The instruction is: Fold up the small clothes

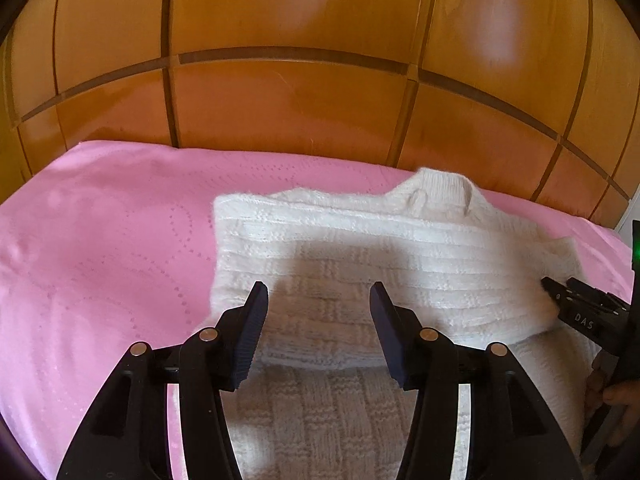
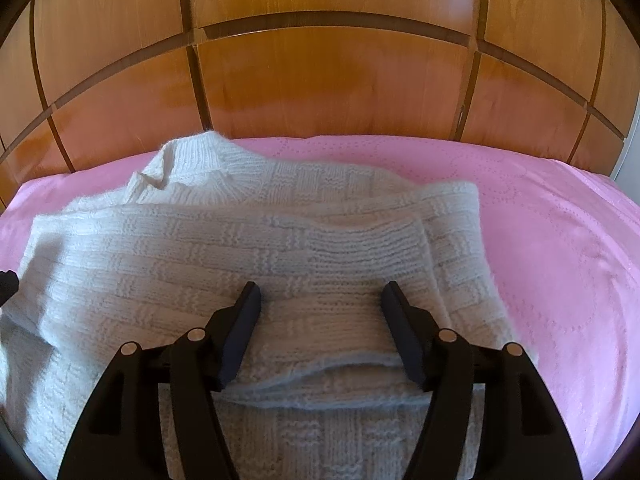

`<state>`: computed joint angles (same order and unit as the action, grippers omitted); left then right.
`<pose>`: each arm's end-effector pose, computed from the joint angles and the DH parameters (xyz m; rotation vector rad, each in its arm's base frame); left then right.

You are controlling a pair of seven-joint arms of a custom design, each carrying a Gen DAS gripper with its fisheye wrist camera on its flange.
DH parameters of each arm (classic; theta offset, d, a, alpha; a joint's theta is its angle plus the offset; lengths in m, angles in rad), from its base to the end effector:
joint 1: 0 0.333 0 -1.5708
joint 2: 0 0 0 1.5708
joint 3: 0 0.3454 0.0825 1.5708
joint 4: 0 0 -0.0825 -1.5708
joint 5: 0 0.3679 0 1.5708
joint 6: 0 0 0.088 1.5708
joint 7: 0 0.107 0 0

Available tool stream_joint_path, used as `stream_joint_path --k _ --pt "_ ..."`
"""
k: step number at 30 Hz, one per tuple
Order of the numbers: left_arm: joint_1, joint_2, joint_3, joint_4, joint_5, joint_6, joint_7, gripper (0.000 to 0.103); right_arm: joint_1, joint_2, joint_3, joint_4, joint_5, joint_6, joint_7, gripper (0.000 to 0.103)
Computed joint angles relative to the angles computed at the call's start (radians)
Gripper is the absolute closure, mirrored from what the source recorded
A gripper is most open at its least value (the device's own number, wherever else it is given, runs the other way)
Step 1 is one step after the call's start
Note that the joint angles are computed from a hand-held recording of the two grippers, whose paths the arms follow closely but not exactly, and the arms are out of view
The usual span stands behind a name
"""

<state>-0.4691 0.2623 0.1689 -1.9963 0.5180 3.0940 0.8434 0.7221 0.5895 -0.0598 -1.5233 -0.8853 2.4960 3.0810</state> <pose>0.5933 -0.2362 0.4608 -1.6752 1.8610 -0.9311 0.5740 0.4651 0.3874 -1.5876 1.9483 -0.7232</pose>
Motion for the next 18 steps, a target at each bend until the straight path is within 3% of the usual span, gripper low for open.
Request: stream_joint_path --k 8,11,15,17,18 --pt "0.061 0.041 -0.066 0.026 -0.107 -0.031 0.098 0.051 0.001 0.003 -0.002 0.002 0.001 0.007 0.005 0.037" --pt "0.154 0.070 -0.172 0.046 -0.242 -0.073 0.210 0.051 -0.001 0.006 -0.003 0.001 0.002 0.017 0.010 0.036" --pt "0.138 0.057 -0.161 0.033 -0.299 -0.071 0.247 0.051 -0.001 0.008 -0.004 0.002 0.006 0.020 0.009 0.035" --pt "0.165 0.024 -0.193 -0.009 -0.349 -0.053 0.281 0.051 -0.013 -0.004 0.000 -0.017 0.008 0.061 0.010 0.027" --pt "0.199 -0.004 -0.231 -0.047 -0.394 -0.036 0.319 0.051 -0.024 -0.018 0.004 -0.039 0.012 0.100 0.011 0.015"
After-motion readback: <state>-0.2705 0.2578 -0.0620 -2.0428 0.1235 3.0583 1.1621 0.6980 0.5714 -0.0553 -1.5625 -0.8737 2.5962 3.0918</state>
